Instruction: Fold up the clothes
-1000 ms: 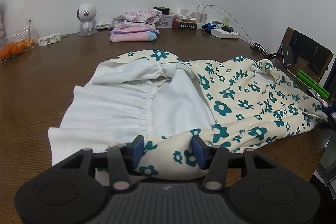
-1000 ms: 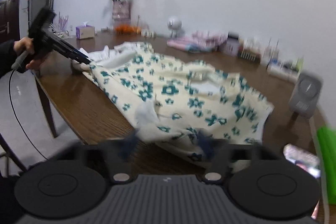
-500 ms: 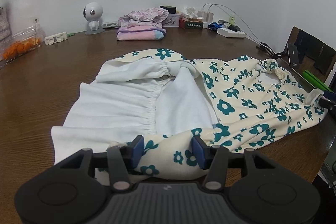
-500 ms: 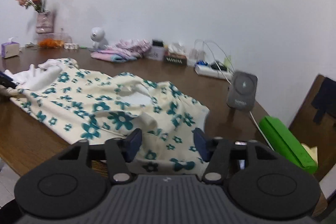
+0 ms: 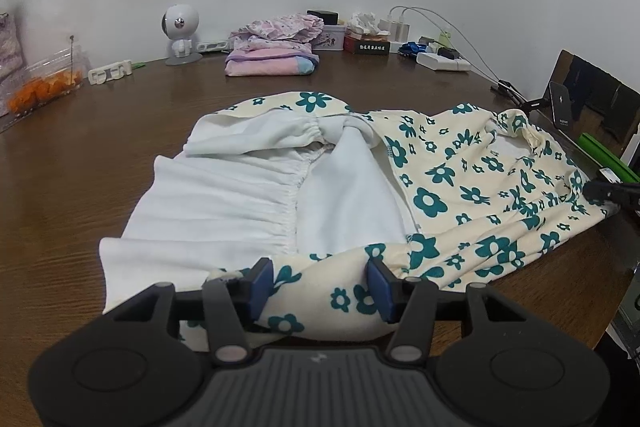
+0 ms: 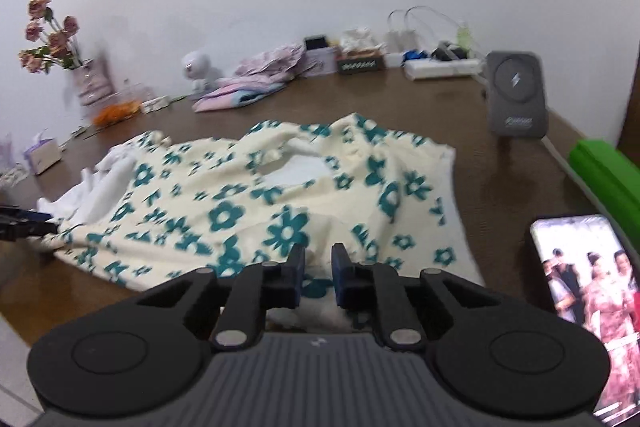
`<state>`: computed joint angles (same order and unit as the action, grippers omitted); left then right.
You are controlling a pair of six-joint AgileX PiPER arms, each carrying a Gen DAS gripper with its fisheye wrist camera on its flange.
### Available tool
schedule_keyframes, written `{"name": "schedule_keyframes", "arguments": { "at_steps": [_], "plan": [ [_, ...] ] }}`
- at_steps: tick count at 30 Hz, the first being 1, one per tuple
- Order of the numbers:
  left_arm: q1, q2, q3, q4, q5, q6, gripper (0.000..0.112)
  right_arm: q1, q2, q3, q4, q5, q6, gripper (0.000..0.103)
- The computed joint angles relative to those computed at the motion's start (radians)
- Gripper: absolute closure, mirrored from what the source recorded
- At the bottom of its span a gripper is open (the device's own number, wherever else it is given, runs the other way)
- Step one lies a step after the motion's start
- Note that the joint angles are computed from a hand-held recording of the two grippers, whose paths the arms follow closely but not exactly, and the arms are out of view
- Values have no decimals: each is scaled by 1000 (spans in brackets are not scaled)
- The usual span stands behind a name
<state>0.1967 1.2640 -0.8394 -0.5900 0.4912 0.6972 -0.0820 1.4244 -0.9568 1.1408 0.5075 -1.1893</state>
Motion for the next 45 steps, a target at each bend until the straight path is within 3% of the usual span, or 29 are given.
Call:
{"name": "schedule_keyframes", "arguments": {
  "at_steps": [1,2,3,4,7,8,11,12,15,17,19,21,26,28,30,33,35,38,41,45],
  "plan": [
    [-1,-1,1,-1,-1,0,60,6,-17,21,35,-29,-49,85],
    [1,-2,4,-8,-3,8,60,20,-36,51,74,-67,-95,69],
    [5,-2,7,-20,-4,21,60,17,-50,64,113,-93,-118,60],
    [6,-4,10,-27,-6,26,60,11,-62,75,154,-116,-142,57],
    [7,-8,17,-41,-10,39,60,-86,-61,53,204,-45,-113,59],
    [6,-10,19,-42,-10,40,61,-124,-65,53,245,-3,-151,66],
    [7,-13,22,-49,-11,47,61,-234,-72,81,356,253,-365,72],
    [7,-13,23,-52,-10,50,61,-229,-75,81,338,294,-386,72],
    [1,-11,23,-46,-16,45,60,-131,-79,87,291,246,-400,72],
    [2,-14,25,-48,-16,49,60,-34,-70,83,258,113,-357,72],
    [1,-17,24,-33,-11,40,60,28,-37,48,109,35,-206,72],
    [0,-21,24,-18,-6,30,60,52,-25,46,19,0,-140,74],
    [-7,-32,15,40,15,-25,60,62,-52,88,-10,-38,-188,75],
    [-39,-38,-25,150,37,-133,62,66,-45,70,-58,-36,-137,75],
    [-67,-50,-76,218,52,-177,62,53,-47,55,1,16,-195,73],
    [-88,-30,-192,259,63,-141,50,31,-41,35,92,109,-297,64],
    [-77,26,-279,241,65,-79,40,65,-8,9,39,114,-270,60],
    [-59,138,-407,246,91,-51,40,90,23,-9,-44,89,-183,61],
    [-45,248,-511,226,95,-10,40,68,28,-32,-89,121,-126,61],
    [-21,442,-719,208,184,8,40,37,49,-90,-150,196,-46,61]
  ]
}}
